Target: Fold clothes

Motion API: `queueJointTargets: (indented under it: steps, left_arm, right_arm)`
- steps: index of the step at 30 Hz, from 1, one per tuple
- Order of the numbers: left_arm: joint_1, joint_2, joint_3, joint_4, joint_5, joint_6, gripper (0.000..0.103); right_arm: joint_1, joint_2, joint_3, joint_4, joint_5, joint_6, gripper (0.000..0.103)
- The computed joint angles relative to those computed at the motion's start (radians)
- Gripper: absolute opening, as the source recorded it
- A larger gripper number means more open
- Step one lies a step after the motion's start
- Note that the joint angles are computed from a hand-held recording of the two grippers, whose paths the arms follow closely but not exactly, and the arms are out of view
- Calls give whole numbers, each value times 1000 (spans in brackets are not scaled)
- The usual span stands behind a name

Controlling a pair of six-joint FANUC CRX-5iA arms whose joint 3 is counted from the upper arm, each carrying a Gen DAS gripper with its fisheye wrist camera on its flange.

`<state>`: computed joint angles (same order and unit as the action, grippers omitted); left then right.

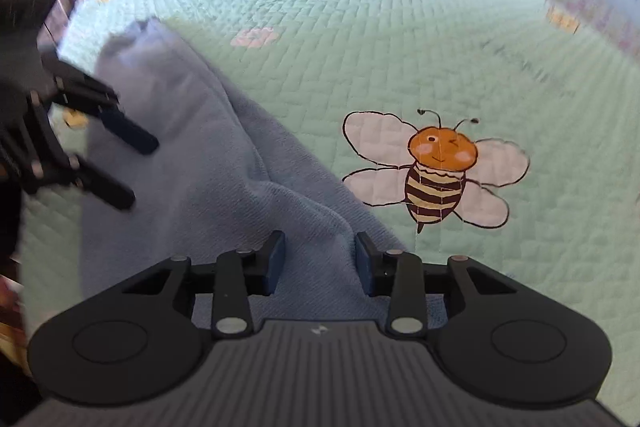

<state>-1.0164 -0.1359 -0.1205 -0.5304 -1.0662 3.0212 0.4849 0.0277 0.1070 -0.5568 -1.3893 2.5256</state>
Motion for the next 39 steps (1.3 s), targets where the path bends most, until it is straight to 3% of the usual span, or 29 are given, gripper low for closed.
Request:
queueJointTargets:
  steps: [2,4,5,8,10,13,18,20,23,26,27,28,32,35,37,39]
  left_arm:
    - [3,-2,-3,3,6,-4,79]
    - [5,-6,-8,4,14,-3,79]
    - [5,-8,-12,3,18,-1,80]
    - [4,-16,-22,-2,32,11,80]
    - [-1,-21,-28,-13,38,32,80]
    - [-12,-21,-30,-31,38,61,80]
    - [-8,-22,-29,-25,38,44,80]
    - [2,-44,-54,-21,67,67,80]
    - [21,-86,-100,-17,123,138,80]
    - [12,-112,-107,-40,121,218,79]
    - [-13,-107,-86,-74,86,231,79]
    - [-40,-102,-66,-110,56,233,79]
    - [-34,-133,-82,-156,78,253,79]
    - [22,-101,-73,-141,-8,233,78]
    - [54,-94,-93,-134,-23,252,71]
    - [54,-89,-83,-132,-28,232,72]
  right_arm:
    - [-21,63,76,-23,-84,-32,40]
    - [-14,85,104,-14,-110,-52,29]
    - [3,72,90,10,-84,-54,11]
    - [49,-3,14,69,2,-44,6]
    - [85,-91,-73,121,103,-25,6]
    - [198,-297,-306,285,427,-24,6]
    - [304,-354,-506,468,654,-271,7]
    - [253,-309,-454,369,608,-261,10]
    - [120,-273,-344,172,511,-258,29]
    - [-28,-301,-310,-17,482,-289,44]
    - [-90,-310,-306,-92,465,-314,49]
    - [-157,-312,-300,-175,432,-338,50]
    - [-385,-285,-300,-439,240,-416,50]
    - [-363,-258,-326,-447,255,-428,50]
    - [-320,-234,-342,-423,300,-453,50]
    - [-305,-197,-364,-461,372,-437,41]
